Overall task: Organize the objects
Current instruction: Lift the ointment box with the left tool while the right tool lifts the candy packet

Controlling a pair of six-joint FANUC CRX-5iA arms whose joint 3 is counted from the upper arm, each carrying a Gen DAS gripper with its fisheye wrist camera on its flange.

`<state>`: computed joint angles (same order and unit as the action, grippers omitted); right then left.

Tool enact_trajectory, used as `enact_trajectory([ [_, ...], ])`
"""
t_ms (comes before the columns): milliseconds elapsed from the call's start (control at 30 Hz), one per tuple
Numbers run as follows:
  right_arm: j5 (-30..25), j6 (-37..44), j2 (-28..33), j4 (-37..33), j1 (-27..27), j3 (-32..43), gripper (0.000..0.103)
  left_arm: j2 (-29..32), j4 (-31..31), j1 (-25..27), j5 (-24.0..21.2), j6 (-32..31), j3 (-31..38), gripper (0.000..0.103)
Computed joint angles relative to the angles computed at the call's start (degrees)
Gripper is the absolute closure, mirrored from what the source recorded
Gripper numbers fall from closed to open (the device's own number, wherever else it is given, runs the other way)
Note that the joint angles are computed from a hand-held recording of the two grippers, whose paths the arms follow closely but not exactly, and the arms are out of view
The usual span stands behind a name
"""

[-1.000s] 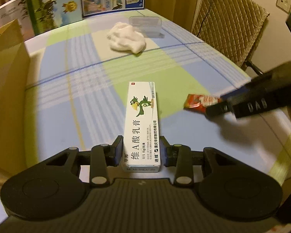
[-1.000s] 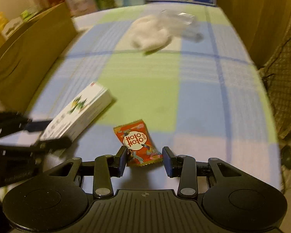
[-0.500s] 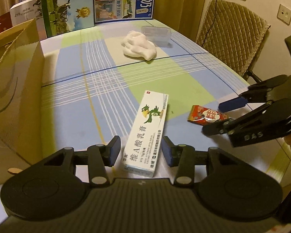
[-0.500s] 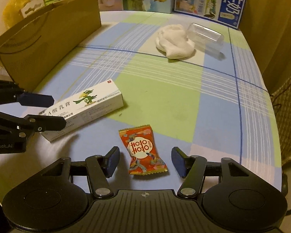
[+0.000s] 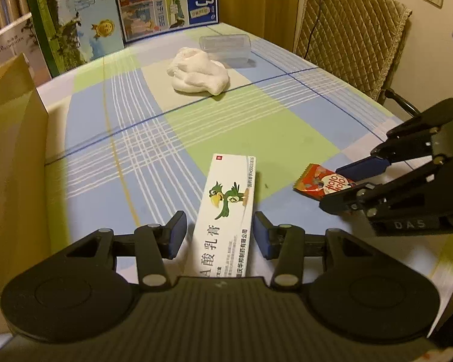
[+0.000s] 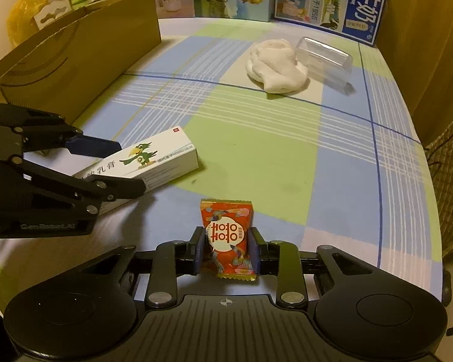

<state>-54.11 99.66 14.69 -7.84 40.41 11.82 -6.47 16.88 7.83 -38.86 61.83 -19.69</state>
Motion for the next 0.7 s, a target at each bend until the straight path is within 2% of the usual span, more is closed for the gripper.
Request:
enact_trajectory([
  [267, -0.71, -1.5, 0.34, 0.11, 0.01, 0.55, 0.076, 1.21, -0.98, -0.53, -1.98, 0.25, 1.51, 0.061],
  [633, 1.29, -3.26, -0.47, 3.88, 1.29, -1.86, 0.076, 1.62, -1.35, -0.34, -3.01, 1.21, 2.03, 0.062],
  [700, 1.33, -2.99, -0.51, 4.02, 1.35, -1.96, 0.076, 1.64, -1.38, -0.36, -3.09, 1.46, 2.08, 0.067],
])
